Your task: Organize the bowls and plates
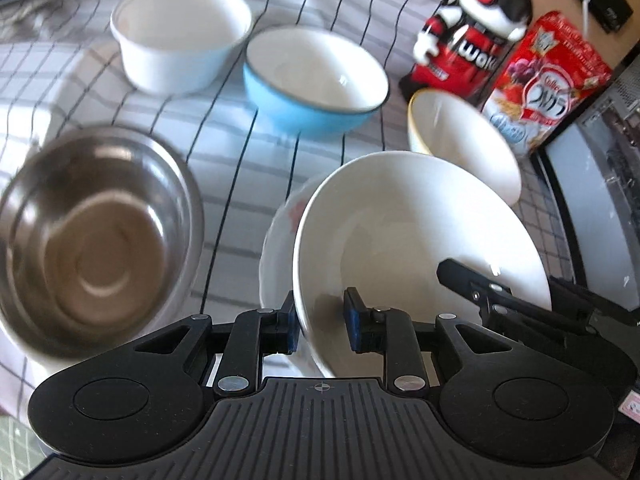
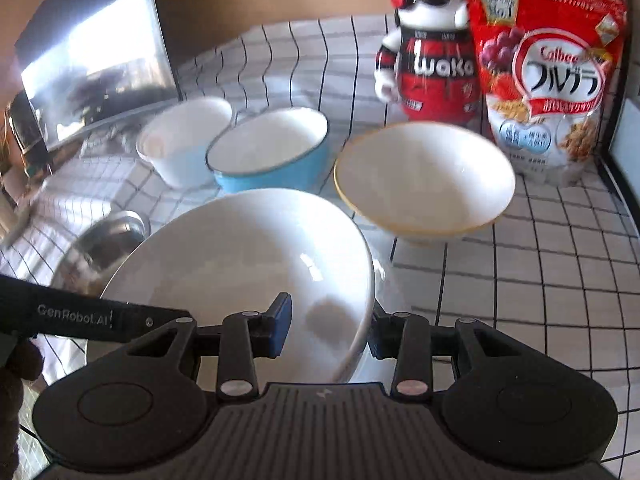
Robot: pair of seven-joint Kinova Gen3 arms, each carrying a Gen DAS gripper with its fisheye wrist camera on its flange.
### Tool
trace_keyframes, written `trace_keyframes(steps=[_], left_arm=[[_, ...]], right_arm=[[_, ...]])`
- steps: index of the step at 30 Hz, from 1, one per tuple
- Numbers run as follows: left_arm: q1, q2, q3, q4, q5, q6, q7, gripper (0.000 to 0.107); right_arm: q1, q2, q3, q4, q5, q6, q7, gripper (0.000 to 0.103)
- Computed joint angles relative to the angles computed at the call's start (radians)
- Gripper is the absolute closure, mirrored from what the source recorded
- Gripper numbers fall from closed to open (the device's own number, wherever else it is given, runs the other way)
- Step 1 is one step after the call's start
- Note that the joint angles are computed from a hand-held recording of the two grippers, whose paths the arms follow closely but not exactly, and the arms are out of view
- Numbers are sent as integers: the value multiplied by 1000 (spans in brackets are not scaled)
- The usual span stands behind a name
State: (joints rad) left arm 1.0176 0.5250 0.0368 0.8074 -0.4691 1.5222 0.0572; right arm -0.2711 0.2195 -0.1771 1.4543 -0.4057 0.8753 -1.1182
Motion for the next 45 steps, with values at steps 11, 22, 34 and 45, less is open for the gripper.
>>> trace_keyframes(steps=[11,22,34,45], left_arm=[[-9,-4,12,55,30,-56,12,81],[-33,-26,8,89,20,-67,11,86],[-89,-111,50,218,46,-182,22,86],[-91,-98,64,177,37,-135,-30,86]], right_arm=[[18,9,6,24,5,-5,0,65],[-5,60,0,-27,36,29,-24,65],[1,87,-4,-78,43,95,0,65],[1,39,-2,-44,48,49,53,65]])
